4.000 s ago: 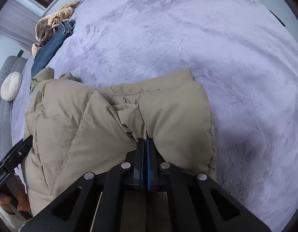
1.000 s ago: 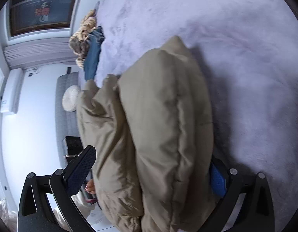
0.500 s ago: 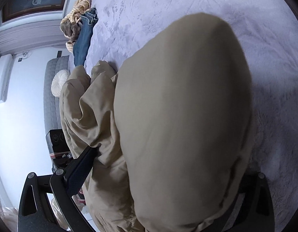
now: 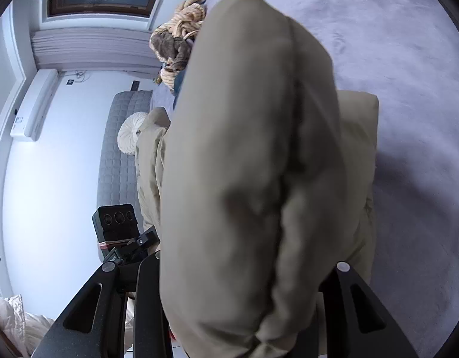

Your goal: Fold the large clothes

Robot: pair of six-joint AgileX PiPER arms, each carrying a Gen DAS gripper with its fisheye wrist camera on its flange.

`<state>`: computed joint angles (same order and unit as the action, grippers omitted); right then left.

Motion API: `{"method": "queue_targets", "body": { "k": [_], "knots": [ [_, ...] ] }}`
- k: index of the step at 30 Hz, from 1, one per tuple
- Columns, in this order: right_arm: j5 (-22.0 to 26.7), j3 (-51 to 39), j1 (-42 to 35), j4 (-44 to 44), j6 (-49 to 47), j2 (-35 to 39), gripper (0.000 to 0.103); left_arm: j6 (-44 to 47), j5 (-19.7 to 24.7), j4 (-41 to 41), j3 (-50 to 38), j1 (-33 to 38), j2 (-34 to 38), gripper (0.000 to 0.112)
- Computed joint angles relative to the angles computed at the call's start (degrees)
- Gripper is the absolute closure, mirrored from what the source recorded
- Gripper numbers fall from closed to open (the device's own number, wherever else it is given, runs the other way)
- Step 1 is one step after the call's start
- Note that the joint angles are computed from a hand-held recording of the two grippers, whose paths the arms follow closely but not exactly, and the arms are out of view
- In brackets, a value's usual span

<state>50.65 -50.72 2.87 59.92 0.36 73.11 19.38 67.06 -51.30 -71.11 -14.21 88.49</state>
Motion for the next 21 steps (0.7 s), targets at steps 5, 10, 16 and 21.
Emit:
{"method": "queue_targets", "body": {
  "k": [5, 10, 16, 21],
  "knots": [
    [-6.7, -8.3, 6.5, 4.5, -5.6, 15.2, 0.064, 2.6, -0.5, 3.0, -4.5, 5.8, 6.3, 0.044],
    [-9.7, -8.8, 7.4, 2.1, -6.0, 22.5, 0.064, 3.9, -6.6, 4.8, -1.3, 5.3, 11.6, 0.038],
    [-13.5, -4.4, 7.1, 6.9, -11.9, 24.1, 0.054, 4.4, -14.3, 4.9, 3.6, 2.7, 11.1, 0.02],
    [-13.4, -5.3, 9.1, -4.5, 2.4, 20.1, 0.043, -4.5, -15.5, 15.2, 2.6, 0.9, 8.1, 0.019]
  ]
}}
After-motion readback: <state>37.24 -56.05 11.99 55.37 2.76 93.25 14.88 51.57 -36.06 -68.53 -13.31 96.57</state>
